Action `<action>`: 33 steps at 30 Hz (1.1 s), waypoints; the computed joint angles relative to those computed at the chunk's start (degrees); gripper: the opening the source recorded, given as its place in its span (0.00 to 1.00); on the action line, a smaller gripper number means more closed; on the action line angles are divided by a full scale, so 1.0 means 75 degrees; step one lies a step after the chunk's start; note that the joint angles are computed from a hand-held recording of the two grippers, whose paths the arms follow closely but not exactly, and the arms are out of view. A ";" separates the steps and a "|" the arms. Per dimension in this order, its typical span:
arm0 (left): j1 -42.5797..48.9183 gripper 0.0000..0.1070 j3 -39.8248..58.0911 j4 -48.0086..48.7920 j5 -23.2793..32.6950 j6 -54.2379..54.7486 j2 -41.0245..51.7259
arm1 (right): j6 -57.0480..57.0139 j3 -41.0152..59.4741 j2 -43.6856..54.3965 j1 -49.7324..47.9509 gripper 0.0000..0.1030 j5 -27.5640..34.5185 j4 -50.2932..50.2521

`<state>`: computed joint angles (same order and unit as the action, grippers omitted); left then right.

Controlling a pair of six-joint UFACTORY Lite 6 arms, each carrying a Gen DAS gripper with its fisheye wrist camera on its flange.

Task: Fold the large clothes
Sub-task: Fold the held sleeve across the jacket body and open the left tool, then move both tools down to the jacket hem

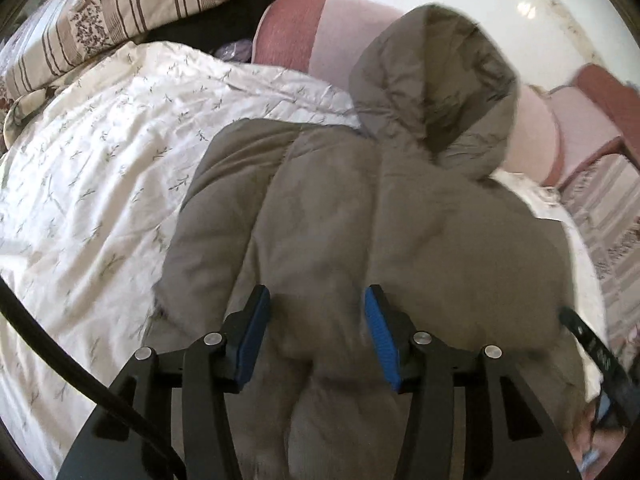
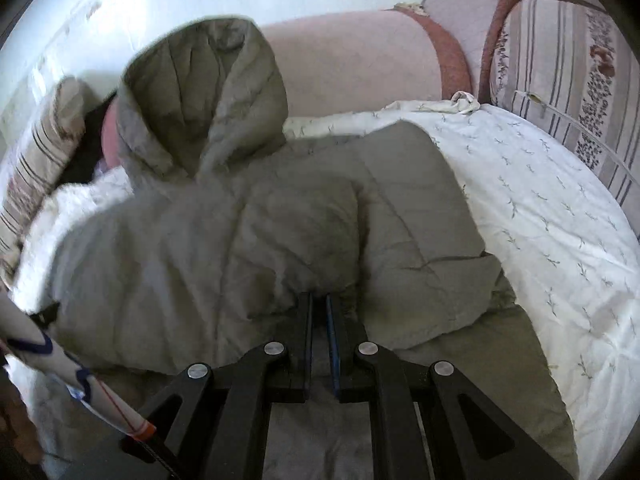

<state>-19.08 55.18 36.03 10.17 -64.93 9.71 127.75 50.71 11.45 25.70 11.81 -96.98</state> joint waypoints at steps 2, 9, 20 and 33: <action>-0.0274 0.45 -0.0919 0.0713 0.0200 -0.0808 -0.1054 | -0.0387 -0.0289 -0.0651 -0.0010 0.08 -0.0247 0.0437; -0.3248 0.48 -0.3624 0.2130 0.2612 -0.4115 -0.4405 | -0.3917 -0.1573 -0.2505 0.0838 0.09 -0.0186 0.3913; -0.8991 0.53 -0.3997 0.1874 0.5281 -0.8595 -0.2768 | -0.3027 -0.3836 -0.5315 0.6097 0.22 0.3382 0.5820; -1.1210 0.58 -0.3646 0.1333 0.6856 -0.9873 -0.1943 | 0.1119 -0.4997 -0.5921 1.1203 0.22 0.6144 0.6970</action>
